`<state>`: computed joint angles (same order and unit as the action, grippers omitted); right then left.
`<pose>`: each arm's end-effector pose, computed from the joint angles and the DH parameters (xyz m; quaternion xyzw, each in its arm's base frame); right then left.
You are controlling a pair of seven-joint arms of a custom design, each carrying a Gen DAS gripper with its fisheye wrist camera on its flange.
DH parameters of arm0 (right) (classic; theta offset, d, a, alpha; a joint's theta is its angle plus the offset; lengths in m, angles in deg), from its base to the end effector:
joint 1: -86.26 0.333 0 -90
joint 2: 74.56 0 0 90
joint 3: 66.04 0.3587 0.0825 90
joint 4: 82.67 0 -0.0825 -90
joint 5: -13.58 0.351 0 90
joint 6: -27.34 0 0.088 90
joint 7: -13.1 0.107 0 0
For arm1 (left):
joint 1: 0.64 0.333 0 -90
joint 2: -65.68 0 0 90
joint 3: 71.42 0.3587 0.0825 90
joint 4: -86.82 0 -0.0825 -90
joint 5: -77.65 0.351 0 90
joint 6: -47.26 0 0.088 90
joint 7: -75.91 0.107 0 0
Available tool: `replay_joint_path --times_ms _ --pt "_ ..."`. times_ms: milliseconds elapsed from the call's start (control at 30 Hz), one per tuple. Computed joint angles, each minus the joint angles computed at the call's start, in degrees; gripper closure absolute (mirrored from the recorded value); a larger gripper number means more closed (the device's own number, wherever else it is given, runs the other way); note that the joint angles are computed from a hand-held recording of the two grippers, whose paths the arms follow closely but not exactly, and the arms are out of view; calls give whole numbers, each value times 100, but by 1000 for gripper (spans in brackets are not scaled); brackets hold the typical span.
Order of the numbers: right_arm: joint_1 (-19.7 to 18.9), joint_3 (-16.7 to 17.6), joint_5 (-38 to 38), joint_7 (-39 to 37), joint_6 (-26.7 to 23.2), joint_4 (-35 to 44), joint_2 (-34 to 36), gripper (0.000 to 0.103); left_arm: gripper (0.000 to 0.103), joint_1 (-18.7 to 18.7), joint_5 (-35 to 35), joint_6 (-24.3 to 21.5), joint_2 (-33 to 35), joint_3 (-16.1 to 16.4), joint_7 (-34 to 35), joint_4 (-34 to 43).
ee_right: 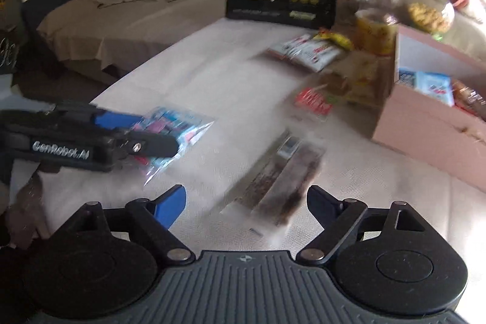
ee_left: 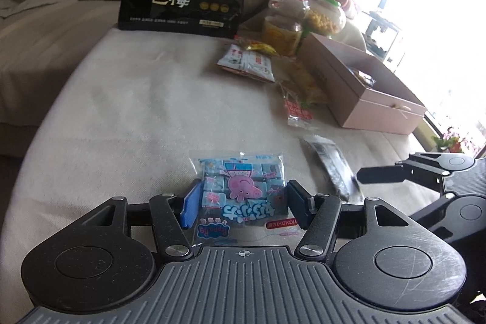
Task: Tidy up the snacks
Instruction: 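Lift the candy packet with the left tool while the right tool grasps the brown strip snack, then drop the candy packet into the pink box with left tool while right tool drops strip snack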
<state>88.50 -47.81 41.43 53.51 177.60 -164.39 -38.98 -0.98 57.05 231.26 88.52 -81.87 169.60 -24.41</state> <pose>0.7298 0.1904 0.4588 -0.8508 0.3683 -0.1116 0.3579 0.6557 -0.0735 0.4421 -0.6912 0.5860 -0.3706 0.2034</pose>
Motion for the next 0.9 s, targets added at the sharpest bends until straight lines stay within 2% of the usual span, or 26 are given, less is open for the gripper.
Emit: replay_joint_path --times_ms 100,167,233,333,433,533,567,667,733,900 --pt "136 -124 -58 229 602 -182 -57 15 37 224 -1 -55 19 -279 144 49" --pt "137 -136 -166 404 800 -211 -42 15 37 285 1 -160 38 -372 237 120" --pt "145 -167 -318 658 742 -108 21 15 37 215 3 -255 37 -322 271 163" --pt "215 -223 -544 1058 692 156 203 16 37 -45 49 -324 34 -61 199 201" --pt "223 -147 -677 1325 497 491 412 23 37 -238 116 -351 -2 154 109 183" --pt "322 -197 -969 1310 342 538 435 42 37 -461 223 -349 -50 420 -50 143" --pt "312 -170 -1034 1208 367 452 394 52 37 -505 253 -354 -68 474 -99 130" --pt "187 -70 -1000 1066 354 189 219 61 37 -601 362 -376 -125 578 -197 93" --pt "76 -24 -920 943 485 -118 4 64 37 -645 440 -359 -176 605 -222 43" --pt "-689 577 -47 -55 1167 -1122 -664 65 37 -494 534 -402 -271 251 53 2"
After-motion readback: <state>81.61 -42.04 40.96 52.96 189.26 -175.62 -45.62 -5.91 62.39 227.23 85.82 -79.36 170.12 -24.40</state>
